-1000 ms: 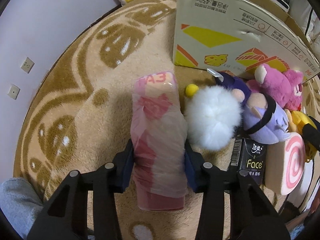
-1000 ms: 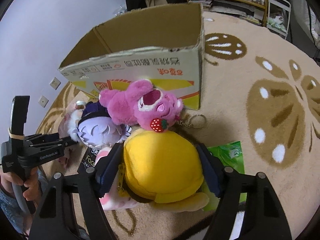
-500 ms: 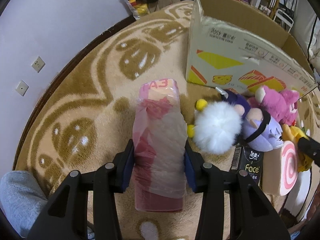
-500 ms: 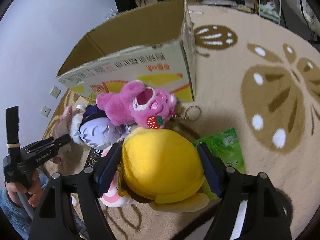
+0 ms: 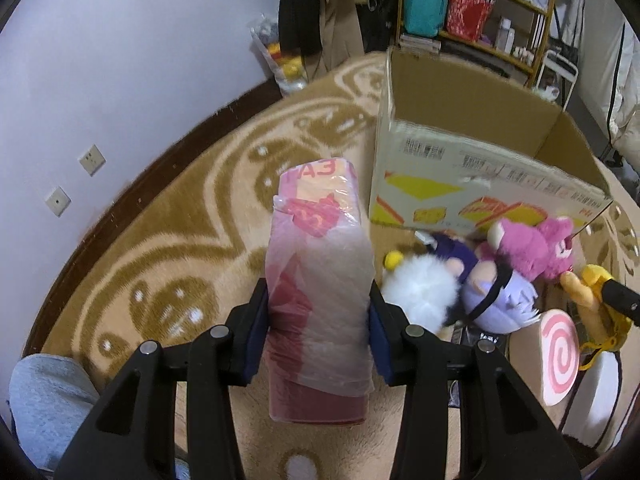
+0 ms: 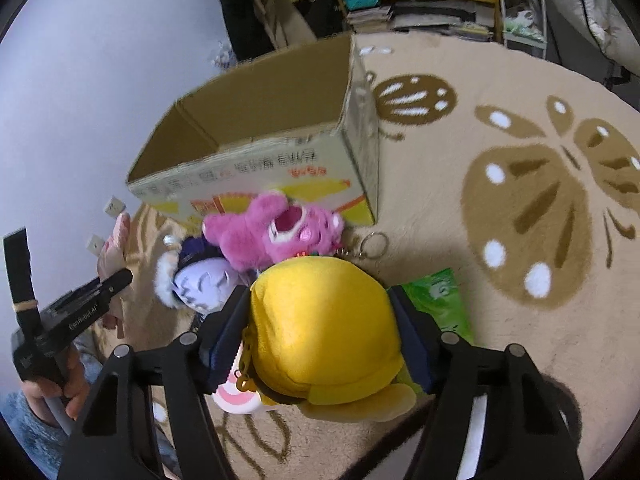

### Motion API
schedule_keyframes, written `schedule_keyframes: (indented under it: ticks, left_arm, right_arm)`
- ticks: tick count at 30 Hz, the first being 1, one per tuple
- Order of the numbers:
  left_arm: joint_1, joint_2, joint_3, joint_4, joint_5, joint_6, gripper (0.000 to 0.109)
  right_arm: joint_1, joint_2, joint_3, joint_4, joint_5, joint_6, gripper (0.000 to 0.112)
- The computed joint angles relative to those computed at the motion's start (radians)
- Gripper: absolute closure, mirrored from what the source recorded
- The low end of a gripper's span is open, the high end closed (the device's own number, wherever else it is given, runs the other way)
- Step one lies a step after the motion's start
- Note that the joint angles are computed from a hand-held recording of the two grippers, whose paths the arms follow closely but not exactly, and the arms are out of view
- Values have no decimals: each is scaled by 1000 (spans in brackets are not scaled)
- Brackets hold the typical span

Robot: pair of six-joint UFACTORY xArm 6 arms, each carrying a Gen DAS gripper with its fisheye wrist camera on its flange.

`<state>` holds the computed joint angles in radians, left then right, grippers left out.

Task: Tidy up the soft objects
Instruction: 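Lift the pink package with the left tool while the right tool lifts the yellow plush over the box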

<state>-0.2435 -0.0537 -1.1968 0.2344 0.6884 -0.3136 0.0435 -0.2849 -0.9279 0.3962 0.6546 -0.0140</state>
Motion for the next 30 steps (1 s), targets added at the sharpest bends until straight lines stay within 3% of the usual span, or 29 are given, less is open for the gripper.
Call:
schedule_keyframes:
  ticks: [11,16,23,30]
  left_arm:
    - [10,-72,43,83,-118,-81,66]
    - [-2,-97,51,155,-171,-100,66]
    - [-30,-85,-2,231,-228,-117,66]
    - [-49,40,-172,250,-236,-122,66]
  right_arm:
    - [25,-107,72,16,-246,-33,39]
    - [36,-136,94,-54,-349,4,39]
    - [32,-96,49,-62,-417,-10,39]
    - [30,-6,-30,-27,-440,-73,39]
